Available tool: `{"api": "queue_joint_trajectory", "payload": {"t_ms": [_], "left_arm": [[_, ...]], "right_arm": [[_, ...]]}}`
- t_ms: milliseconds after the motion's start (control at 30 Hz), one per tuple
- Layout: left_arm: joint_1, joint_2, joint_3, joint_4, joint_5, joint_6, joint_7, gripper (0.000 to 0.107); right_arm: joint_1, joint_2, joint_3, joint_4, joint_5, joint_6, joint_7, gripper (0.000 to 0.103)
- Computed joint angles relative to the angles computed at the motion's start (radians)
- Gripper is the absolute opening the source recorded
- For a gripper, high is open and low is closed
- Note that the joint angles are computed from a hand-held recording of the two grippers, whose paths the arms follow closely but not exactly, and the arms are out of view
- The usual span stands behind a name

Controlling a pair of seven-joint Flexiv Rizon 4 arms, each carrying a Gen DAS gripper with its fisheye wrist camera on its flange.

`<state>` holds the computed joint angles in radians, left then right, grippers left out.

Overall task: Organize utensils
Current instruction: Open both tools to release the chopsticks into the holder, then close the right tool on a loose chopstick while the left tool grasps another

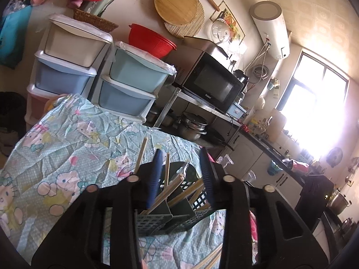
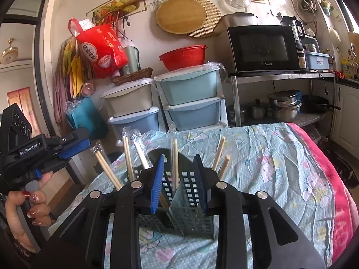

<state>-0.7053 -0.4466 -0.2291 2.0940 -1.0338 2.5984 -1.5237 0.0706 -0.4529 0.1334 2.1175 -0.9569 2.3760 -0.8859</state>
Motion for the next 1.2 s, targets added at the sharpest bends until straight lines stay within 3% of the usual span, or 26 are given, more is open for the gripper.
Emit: {"api": "queue_joint_trajectory", "payload": {"t_ms": [233,567,867,1200], "left_arm": [[-0.03,0.006,-0.014,0.004,-0.071,0.025,0.045,0.059],[-0.053,0.014,-0.032,0.045,-0.121,0.061,0.011,0.092],[-0.068,0.017,-0.043,0.082,-0.149,0.078,-0.039,0.092],[-0.082,0.021,-0.047,0.105,-0.164,0.075,-0.058,0.092]], "right_arm": [[-0.009,0.02,0.001,0.037,-0.008,0.017,-0.006,0.038],[-0.002,0.053,-0.005,0.09,0.029,0.04,-0.054,0.054],[-0.003,0.079,-0.002,0.137,0.064,0.056,-0.097,0.065],[-0.013,0.101,-0.003,0.172,0.059,0.08,-0.103,0.068]]}}
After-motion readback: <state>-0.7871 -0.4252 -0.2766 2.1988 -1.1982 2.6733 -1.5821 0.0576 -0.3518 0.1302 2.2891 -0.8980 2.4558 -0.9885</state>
